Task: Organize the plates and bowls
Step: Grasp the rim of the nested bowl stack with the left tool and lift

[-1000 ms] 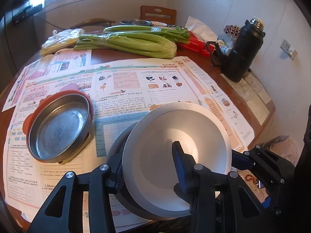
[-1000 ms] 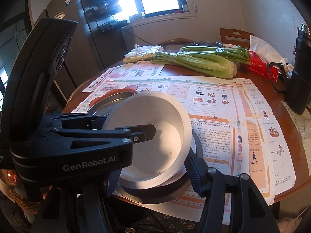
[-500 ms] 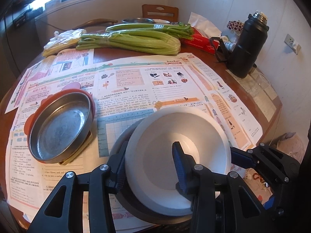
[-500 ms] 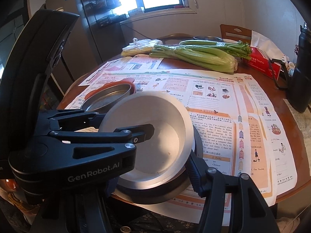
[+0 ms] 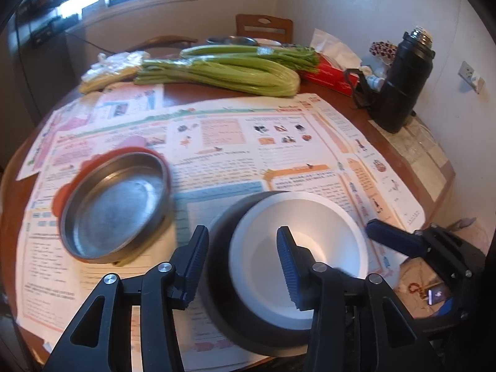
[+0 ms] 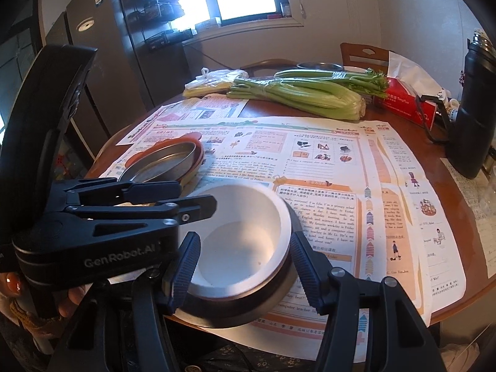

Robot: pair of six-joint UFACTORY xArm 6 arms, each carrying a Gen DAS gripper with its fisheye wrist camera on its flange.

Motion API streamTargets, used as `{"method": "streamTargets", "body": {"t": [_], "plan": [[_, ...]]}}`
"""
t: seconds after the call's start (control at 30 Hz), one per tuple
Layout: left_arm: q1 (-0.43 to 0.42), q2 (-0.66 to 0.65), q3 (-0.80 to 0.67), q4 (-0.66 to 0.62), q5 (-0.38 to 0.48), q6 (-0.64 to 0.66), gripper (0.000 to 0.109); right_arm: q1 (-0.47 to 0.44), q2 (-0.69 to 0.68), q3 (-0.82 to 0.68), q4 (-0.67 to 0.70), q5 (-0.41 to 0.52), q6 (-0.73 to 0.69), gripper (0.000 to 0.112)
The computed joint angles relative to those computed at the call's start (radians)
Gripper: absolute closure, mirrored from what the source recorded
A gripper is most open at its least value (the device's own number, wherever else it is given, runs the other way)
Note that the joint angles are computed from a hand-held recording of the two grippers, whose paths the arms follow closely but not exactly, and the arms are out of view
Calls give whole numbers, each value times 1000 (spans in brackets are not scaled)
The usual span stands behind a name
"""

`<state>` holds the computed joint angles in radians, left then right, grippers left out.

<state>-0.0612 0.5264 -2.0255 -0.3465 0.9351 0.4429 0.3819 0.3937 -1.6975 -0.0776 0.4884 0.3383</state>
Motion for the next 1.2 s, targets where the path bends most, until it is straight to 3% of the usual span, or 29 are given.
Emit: {"method": "streamTargets", "body": {"t": [0.53, 0.83, 1.2], "plan": [[15, -52, 84, 23, -81, -9, 48, -30, -24, 32, -29, -36, 77, 52], [33, -49, 93, -27, -40, 1, 45, -39, -15, 27, 15, -19, 69, 51], [39, -5, 70, -58, 28, -14, 42, -38, 44, -24, 188, 70, -33, 51]]}}
